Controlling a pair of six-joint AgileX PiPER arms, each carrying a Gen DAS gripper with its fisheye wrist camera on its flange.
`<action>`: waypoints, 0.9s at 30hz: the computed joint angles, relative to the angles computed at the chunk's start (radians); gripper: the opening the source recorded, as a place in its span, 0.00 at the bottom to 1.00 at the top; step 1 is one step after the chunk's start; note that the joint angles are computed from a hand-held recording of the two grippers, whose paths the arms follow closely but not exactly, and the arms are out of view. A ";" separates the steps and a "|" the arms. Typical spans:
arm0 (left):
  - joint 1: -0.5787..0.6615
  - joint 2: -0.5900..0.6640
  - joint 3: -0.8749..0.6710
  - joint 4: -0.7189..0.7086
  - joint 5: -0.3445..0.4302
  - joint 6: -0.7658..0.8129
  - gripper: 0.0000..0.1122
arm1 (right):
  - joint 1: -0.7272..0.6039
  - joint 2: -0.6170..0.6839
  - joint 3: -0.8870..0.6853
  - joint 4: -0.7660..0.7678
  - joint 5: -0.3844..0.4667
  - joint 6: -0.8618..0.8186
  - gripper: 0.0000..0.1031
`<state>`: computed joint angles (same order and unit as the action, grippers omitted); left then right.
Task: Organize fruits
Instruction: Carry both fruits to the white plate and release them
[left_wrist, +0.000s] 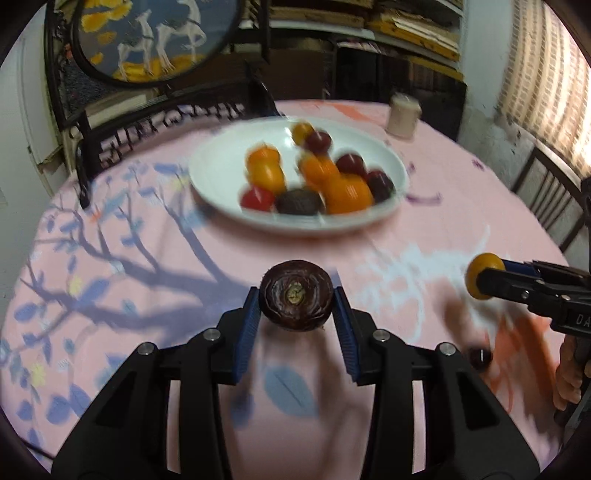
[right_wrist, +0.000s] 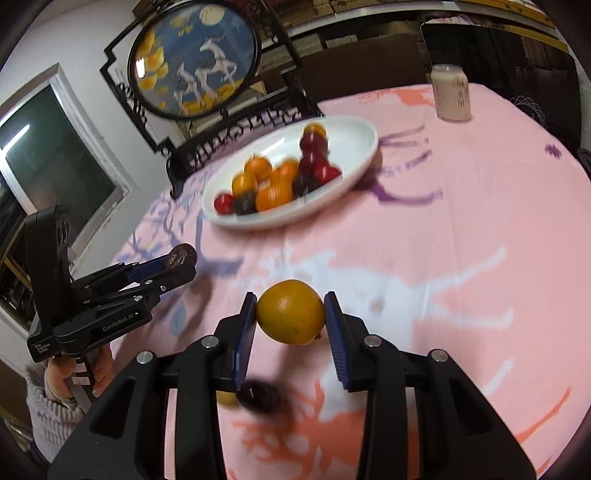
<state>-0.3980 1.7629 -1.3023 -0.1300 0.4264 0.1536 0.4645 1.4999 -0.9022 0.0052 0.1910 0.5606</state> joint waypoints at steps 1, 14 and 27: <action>0.007 0.016 -0.042 0.004 0.018 -0.007 0.36 | -0.012 0.011 -0.044 0.001 0.023 -0.013 0.36; 0.085 0.392 -0.683 -0.022 0.280 -0.132 0.36 | -0.084 0.404 -0.610 -0.040 0.160 -0.027 0.37; 0.104 0.311 -0.522 -0.096 0.184 -0.055 0.51 | -0.103 0.317 -0.460 0.082 0.086 -0.121 0.46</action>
